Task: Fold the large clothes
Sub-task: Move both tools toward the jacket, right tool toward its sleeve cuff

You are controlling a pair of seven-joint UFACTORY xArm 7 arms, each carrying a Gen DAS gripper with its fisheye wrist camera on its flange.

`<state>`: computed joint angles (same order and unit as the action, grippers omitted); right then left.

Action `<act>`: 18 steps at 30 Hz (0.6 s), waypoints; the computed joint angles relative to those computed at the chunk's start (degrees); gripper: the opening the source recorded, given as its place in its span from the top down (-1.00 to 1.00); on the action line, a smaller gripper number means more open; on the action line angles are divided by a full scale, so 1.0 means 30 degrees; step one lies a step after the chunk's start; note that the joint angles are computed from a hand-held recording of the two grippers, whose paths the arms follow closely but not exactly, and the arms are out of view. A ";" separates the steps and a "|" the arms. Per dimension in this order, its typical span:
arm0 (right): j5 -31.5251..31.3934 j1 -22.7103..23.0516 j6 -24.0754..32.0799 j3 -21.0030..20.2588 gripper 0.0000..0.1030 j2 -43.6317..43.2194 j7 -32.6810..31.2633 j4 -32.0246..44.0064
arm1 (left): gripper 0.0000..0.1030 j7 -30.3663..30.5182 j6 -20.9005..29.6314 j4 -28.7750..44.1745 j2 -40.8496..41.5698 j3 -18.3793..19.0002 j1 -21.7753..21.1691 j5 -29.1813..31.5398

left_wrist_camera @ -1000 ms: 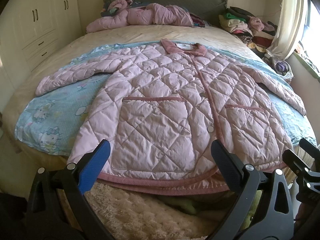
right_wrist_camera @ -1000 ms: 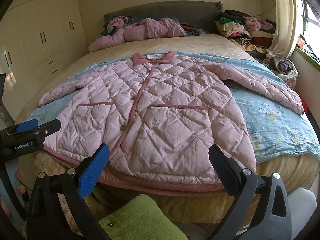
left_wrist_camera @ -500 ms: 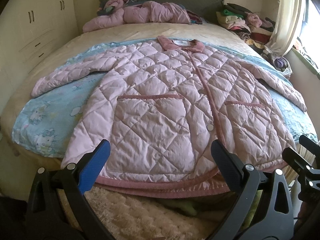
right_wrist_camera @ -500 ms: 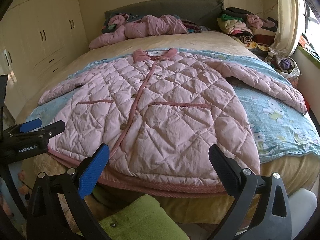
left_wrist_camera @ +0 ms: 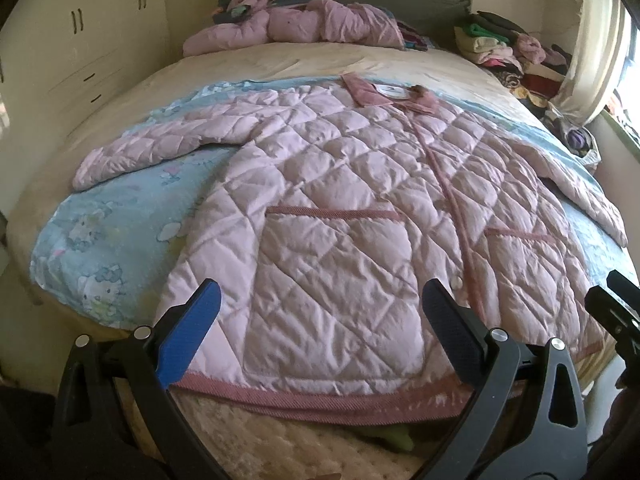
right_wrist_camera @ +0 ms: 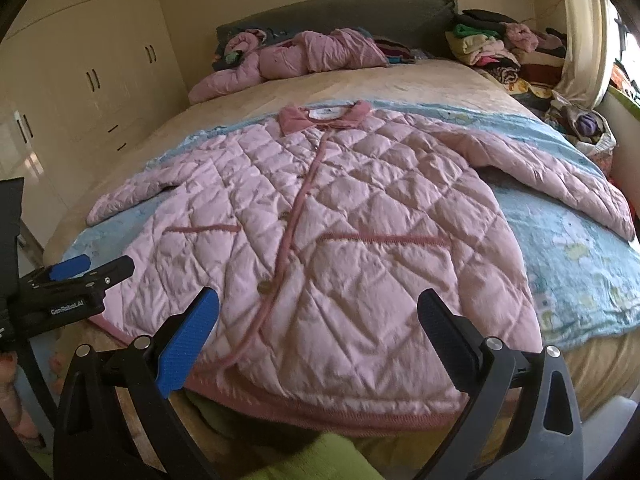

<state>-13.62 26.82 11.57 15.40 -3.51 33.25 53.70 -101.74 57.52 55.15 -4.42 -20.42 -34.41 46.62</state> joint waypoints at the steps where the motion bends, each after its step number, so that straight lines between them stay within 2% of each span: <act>1: 0.0368 0.0062 -0.0027 -0.0058 -0.92 0.0211 -0.0328 0.0253 | -0.83 0.0082 -0.0119 -0.0052 -0.0077 0.0106 0.0080 -0.0026; 8: 0.3679 0.0349 -0.0058 -0.0403 -0.92 0.1651 -0.2982 0.2302 | -0.83 0.0595 -0.0728 -0.0203 -0.0535 0.0534 0.0977 -0.0198; 14: 0.4567 0.0324 -0.0251 -0.0488 -0.92 0.2821 -0.3882 0.4320 | -0.83 0.1268 -0.0536 0.0394 -0.0599 0.0703 0.1738 -0.0125; 18: 0.4148 0.0474 -0.0379 -0.0859 -0.92 0.3558 -0.3271 0.5694 | -0.83 0.1641 0.0343 0.1419 -0.0246 0.0729 0.2003 0.0480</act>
